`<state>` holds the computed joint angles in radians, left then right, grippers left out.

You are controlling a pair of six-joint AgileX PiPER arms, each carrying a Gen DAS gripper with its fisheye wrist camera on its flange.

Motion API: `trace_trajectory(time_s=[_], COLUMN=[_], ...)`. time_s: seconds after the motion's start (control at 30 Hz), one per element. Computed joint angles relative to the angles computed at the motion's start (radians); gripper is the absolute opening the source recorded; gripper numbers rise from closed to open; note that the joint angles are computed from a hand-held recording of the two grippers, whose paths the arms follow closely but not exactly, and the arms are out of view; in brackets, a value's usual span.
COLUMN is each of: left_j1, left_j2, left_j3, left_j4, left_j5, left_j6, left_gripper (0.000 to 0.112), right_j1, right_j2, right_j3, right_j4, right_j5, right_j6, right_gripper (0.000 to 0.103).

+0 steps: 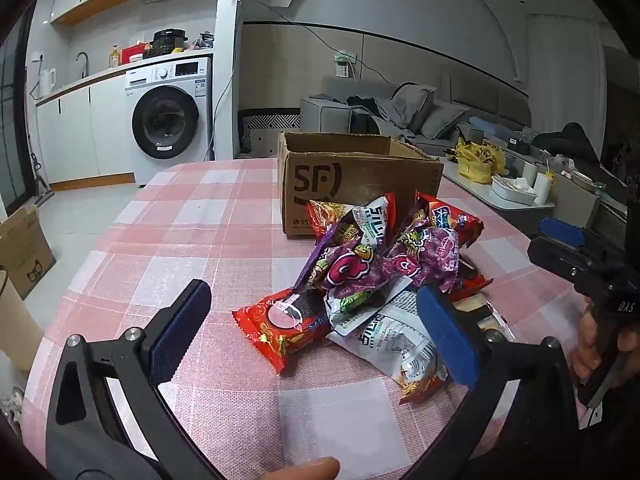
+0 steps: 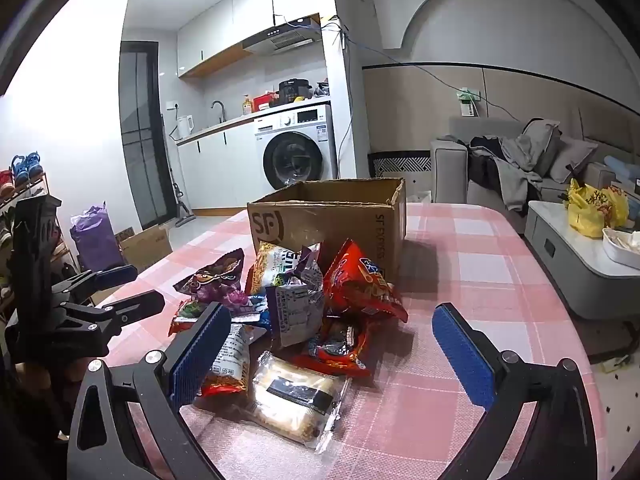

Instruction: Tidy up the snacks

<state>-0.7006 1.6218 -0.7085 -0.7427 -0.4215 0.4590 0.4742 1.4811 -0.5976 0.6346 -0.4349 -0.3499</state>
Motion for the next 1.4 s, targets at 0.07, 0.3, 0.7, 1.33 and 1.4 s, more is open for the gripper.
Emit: trace_trajectory(time_s=[0.07, 0.3, 0.7, 1.33, 1.4], left_j1=[-0.001, 0.0, 0.016, 0.01, 0.01], left_j2=[-0.002, -0.007, -0.019, -0.016, -0.017], left_j3=[0.0, 0.003, 0.007, 0.003, 0.003], left_j4=[-0.008, -0.01, 0.008, -0.011, -0.011], left_j5=[0.001, 0.005, 0.017, 0.014, 0.015], left_j6=[0.009, 0.015, 0.013, 0.029, 0.028], left_gripper=[0.102, 0.102, 0.102, 0.102, 0.102], right_j1=[0.006, -0.03, -0.012, -0.009, -0.01], right_j2=[-0.009, -0.008, -0.009, 0.002, 0.002], right_j3=[0.007, -0.023, -0.016, -0.019, -0.018], right_j4=[0.021, 0.006, 0.038, 0.034, 0.03], right_j5=[-0.004, 0.065, 0.052, 0.046, 0.046], right_j6=[-0.019, -0.021, -0.055, -0.048, -0.045], right_gripper=[0.103, 0.103, 0.103, 0.103, 0.103])
